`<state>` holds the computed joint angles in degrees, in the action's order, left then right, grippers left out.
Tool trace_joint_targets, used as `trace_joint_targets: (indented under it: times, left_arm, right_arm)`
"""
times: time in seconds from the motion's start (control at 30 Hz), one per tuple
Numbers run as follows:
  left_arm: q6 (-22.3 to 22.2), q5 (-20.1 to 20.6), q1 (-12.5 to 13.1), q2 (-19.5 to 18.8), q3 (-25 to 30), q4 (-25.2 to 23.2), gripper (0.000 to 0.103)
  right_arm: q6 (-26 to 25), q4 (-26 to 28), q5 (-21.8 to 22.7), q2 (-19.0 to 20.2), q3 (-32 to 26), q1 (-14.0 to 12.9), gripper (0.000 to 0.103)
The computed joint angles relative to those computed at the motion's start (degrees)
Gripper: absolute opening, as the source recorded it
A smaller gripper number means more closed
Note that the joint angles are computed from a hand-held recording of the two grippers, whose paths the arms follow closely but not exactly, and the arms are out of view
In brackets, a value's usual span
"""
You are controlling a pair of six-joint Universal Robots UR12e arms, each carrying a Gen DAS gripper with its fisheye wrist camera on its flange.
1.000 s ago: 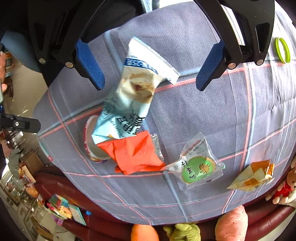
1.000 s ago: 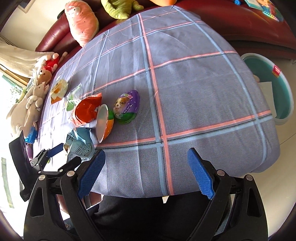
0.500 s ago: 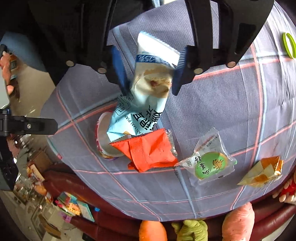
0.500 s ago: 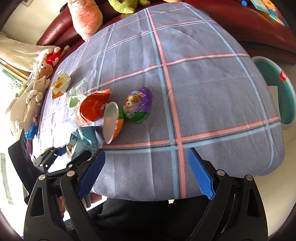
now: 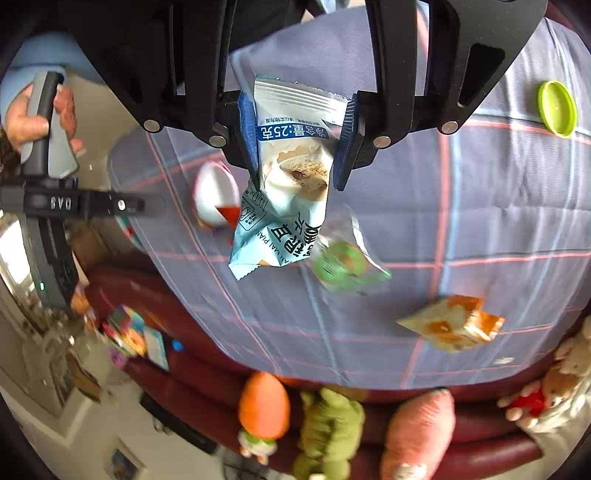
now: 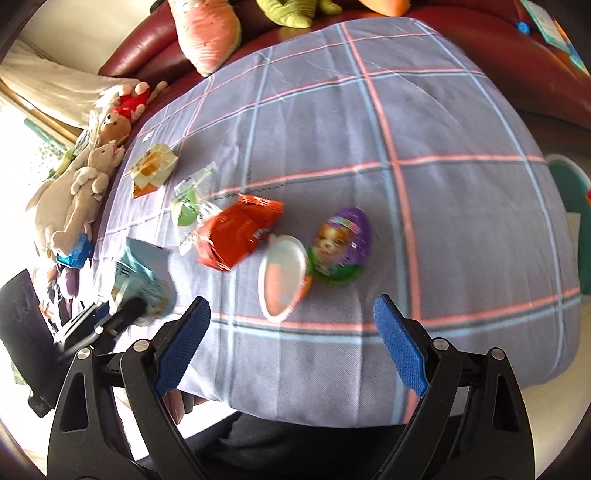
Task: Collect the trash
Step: 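Grasp the orange-red snack packet with the right tool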
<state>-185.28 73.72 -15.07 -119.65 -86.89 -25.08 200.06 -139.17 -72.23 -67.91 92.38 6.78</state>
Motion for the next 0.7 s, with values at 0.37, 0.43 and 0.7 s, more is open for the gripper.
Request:
trace_joint_targets:
  times: [0.37, 0.43, 0.7]
  left_arm:
    - [-4.28, 4.73, 1.37, -2.94, 2.01, -2.06, 0.043]
    - [-3.81, 5.31, 1.46, -3.29, 2.40, -2.42, 0.053]
    - [-0.95, 5.15, 1.95, -4.29, 4.10, -7.26, 0.071]
  right_arm:
    - [-3.80, 5.47, 3.20, 6.85, -10.10, 2.21, 0.076]
    - [-3.45, 6.65, 3.67, 7.75, -11.27, 2.31, 0.069]
    - [-3.75, 11.54, 2.57, 10.30, -14.72, 2.95, 0.066]
